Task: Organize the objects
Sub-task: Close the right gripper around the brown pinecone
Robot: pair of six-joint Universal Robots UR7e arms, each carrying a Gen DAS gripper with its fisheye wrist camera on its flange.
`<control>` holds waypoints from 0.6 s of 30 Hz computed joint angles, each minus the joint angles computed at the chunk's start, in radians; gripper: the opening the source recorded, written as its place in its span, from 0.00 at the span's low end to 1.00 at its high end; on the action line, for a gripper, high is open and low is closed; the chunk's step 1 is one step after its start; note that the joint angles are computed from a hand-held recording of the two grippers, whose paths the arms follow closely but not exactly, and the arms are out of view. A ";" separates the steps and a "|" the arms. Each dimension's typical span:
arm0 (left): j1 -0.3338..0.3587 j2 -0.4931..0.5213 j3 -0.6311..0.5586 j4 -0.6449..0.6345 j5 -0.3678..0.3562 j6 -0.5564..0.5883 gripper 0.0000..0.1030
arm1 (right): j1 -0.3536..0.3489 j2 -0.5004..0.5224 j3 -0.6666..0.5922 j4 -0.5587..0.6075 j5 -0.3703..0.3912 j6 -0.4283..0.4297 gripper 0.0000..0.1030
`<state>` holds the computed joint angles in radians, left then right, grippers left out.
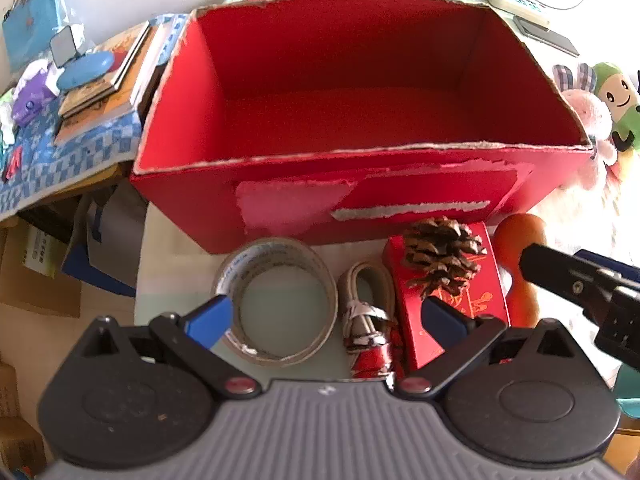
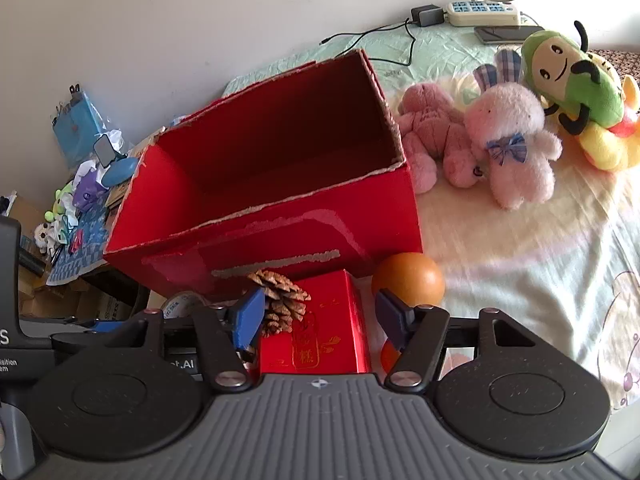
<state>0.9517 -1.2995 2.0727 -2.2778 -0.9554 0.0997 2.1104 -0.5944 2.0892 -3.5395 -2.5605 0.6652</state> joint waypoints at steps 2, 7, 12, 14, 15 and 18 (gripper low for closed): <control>-0.011 0.015 0.005 -0.008 0.004 -0.021 0.98 | 0.001 0.012 -0.004 -0.026 -0.008 -0.023 0.63; -0.011 0.016 0.014 -0.006 0.003 -0.027 0.98 | 0.003 0.024 -0.013 -0.039 -0.012 -0.034 0.58; -0.009 0.011 0.020 -0.009 -0.002 -0.018 0.98 | 0.004 0.027 -0.014 -0.038 -0.004 -0.021 0.57; -0.010 0.015 0.022 -0.012 -0.001 -0.021 0.98 | 0.006 0.032 -0.018 -0.048 -0.009 -0.028 0.56; -0.009 0.016 0.022 -0.016 0.000 -0.017 0.98 | 0.006 0.034 -0.020 -0.051 -0.011 -0.031 0.54; -0.004 0.016 0.028 -0.033 -0.005 -0.003 0.98 | 0.000 0.036 -0.017 -0.070 0.003 -0.037 0.51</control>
<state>0.9480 -1.2830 2.1006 -2.3112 -0.9604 0.0967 2.1101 -0.5585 2.0726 -3.6099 -2.5578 0.6278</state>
